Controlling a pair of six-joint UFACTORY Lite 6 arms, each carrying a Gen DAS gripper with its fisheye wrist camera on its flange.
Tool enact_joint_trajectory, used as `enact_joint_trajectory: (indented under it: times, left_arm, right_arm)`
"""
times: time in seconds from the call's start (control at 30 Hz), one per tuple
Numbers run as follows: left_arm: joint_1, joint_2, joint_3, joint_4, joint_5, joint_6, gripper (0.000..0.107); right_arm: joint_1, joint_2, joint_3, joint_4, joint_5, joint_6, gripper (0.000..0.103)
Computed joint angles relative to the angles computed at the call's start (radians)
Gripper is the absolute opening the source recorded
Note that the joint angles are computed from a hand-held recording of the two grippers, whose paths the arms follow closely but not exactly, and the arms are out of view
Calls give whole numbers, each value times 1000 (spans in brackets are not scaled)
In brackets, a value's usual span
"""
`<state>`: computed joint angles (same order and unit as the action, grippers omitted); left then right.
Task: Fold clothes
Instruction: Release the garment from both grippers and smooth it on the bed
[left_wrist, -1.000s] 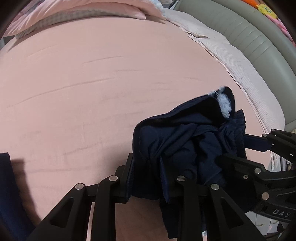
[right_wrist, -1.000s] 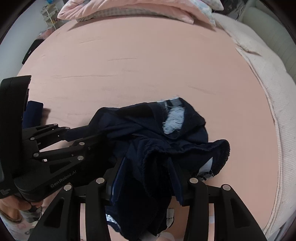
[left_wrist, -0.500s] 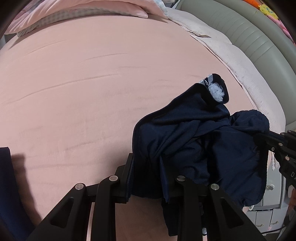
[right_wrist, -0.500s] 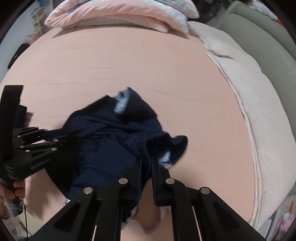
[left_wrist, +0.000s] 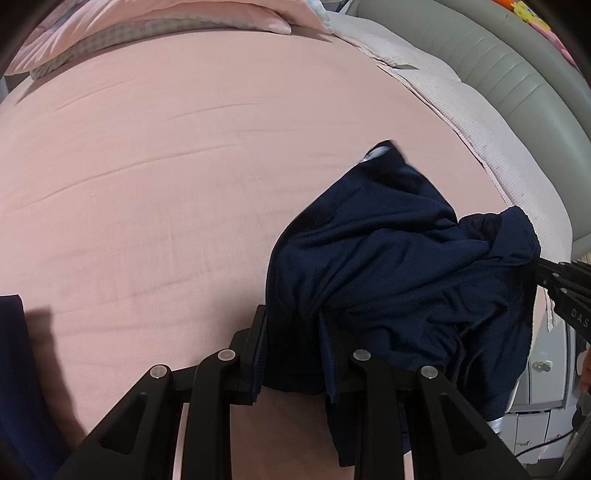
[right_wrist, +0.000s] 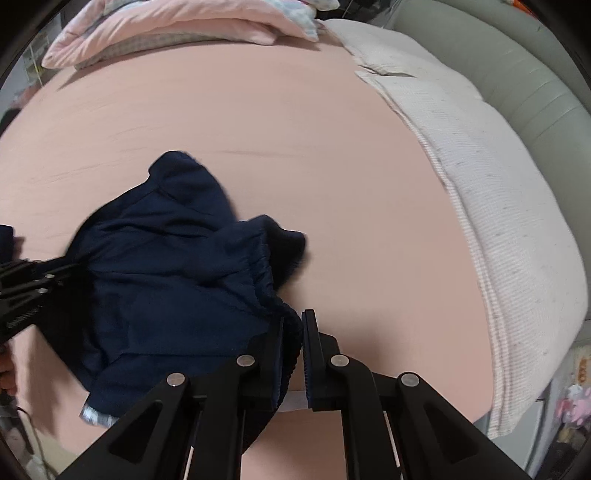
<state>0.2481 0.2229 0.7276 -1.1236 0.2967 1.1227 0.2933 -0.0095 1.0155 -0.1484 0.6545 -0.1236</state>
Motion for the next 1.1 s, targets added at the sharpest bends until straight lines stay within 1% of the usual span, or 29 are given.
enact_joint_trajectory:
  times: [0.1,0.17,0.23,0.27,0.3,0.37,0.4,0.5,0.53,0.6,0.7,0.77,0.9,1.0,1.03,1.1]
  left_arm:
    - [22,21,35,67,10,-30,23]
    - [16,24,36,69,4,-35,23]
    - [2,19,28,59,-6,-34,23]
    - [34,31,50,88,13,-35,23]
    - [41,37,57,84,18,-27,23]
    - [45,47,66,63,19,-11,23]
    - [3,54,60,9,-1,5,23]
    - [-44,17,3,-99,-31,71,23]
    - [-53,26,7,-125,-40,84,24]
    - [-60,39,26,-103,-43,34,27]
    - [-63,27,22,-77,-45,-28,35]
    - [-42,-14,-4,-23,-41,-74,45]
    - [-23,-102,-55,12,-45,-99,47]
    - [31,-191,-112,-10,-2,-62,51]
    - [37,-191,-97,-4,23,-51,55]
    - [131,-283,-159,71,76,-86,57]
  right_arm:
    - [-13,11,-7,-7,-7,6,7]
    - [-16,27,-15,-46,-28,35,7]
    - [17,33,-34,-87,-36,100,7]
    - [29,37,-42,-98,-38,121,7]
    - [23,42,-47,-76,-39,106,7]
    - [3,53,-60,-20,-45,66,7]
    - [-8,59,-65,10,-47,41,7]
    - [-28,74,-78,75,-44,-16,7]
    - [-34,79,-83,92,-46,-33,7]
    - [-42,92,-88,112,-64,-70,7]
    - [-48,100,-101,133,-86,-116,7]
    - [-50,98,-107,148,-91,-137,7]
    - [-79,108,-104,230,-82,-197,8]
    - [-80,108,-109,248,-83,-219,8]
    - [-75,104,-114,243,-86,-217,8]
    - [-59,92,-128,225,-95,-199,8]
